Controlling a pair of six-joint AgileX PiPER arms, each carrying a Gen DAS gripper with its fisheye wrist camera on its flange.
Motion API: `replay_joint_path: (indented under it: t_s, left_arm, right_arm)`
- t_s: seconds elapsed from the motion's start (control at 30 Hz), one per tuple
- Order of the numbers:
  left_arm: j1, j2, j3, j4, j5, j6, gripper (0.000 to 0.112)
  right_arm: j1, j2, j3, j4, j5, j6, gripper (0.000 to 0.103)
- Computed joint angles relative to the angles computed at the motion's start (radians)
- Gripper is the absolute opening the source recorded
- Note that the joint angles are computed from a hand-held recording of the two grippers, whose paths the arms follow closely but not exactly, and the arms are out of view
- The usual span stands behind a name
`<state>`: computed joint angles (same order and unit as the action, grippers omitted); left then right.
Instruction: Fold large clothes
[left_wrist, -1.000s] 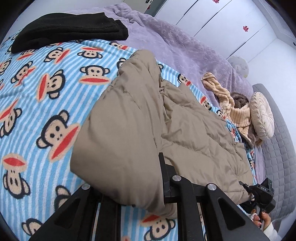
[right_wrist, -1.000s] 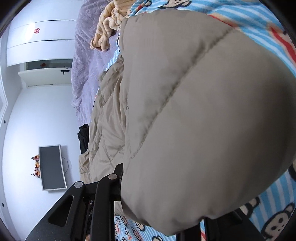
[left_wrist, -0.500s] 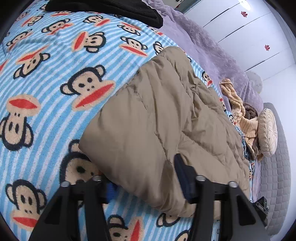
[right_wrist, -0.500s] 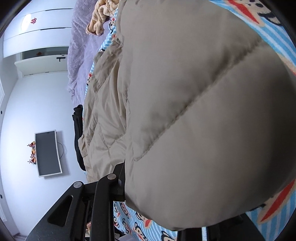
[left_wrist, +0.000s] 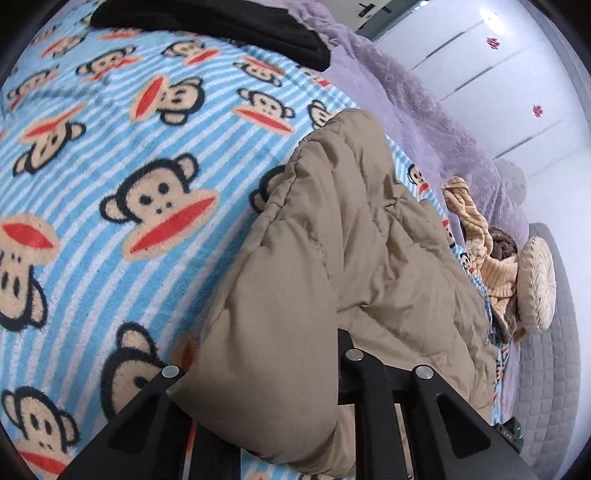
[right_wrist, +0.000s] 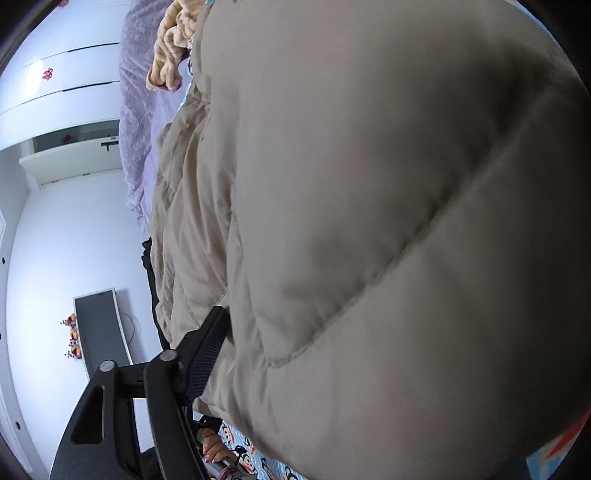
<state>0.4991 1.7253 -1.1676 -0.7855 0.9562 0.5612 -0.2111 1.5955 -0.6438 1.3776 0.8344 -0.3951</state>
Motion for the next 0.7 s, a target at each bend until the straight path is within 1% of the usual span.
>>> replay_joint_path:
  t_s: [0.03,0.07,0.1,0.13,0.23,0.37,0.43,0.47,0.5,0.53,0.6,0.67,0.7]
  left_arm:
    - [-0.001,-0.035,0.012,0.011,-0.002,0.006,0.015]
    - [0.006,-0.068,0.026,0.015,0.007,0.012,0.015]
    - [0.019,-0.099,0.042,0.018,0.024,0.013,0.015]
    - [0.036,-0.128,0.058,0.019,0.045,0.016,0.015]
    - [0.097,-0.216,0.12,0.052,0.117,0.027,0.015]
    - [0.218,-0.311,0.22,0.128,0.227,0.084,0.015]
    - [0.276,-0.337,0.27,0.168,0.258,0.117,0.018]
    - [0.293,-0.346,0.292,0.192,0.256,0.125,0.019]
    - [0.307,-0.358,0.317,0.219,0.241,0.126,0.027]
    - [0.316,-0.364,0.338,0.241,0.22,0.123,0.039]
    - [0.33,-0.376,0.362,0.283,0.172,0.091,0.057]
    - [0.36,-0.378,0.358,0.299,0.163,0.087,0.058]
    - [0.371,-0.382,0.35,0.314,0.161,0.082,0.058]
  right_arm:
    - [0.0,0.004,-0.003,0.008,0.006,-0.013,0.039]
    - [0.008,-0.008,-0.015,-0.024,-0.002,0.007,0.036]
    - [0.013,-0.023,-0.034,-0.074,0.0,0.03,0.03]
    - [0.013,-0.032,-0.049,-0.114,0.01,0.047,0.027]
    - [-0.016,-0.069,-0.068,-0.207,0.067,0.083,0.024]
    - [-0.089,-0.153,-0.035,-0.303,0.17,0.104,0.024]
    - [-0.14,-0.211,0.002,-0.348,0.238,0.105,0.024]
    - [-0.171,-0.239,0.027,-0.367,0.272,0.099,0.024]
    - [-0.199,-0.266,0.051,-0.384,0.302,0.096,0.024]
    - [-0.209,-0.274,0.063,-0.391,0.315,0.097,0.024]
    - [-0.246,-0.307,0.108,-0.419,0.345,0.087,0.026]
    - [-0.262,-0.318,0.146,-0.425,0.339,0.086,0.031]
    - [-0.265,-0.308,0.155,-0.419,0.326,0.082,0.034]
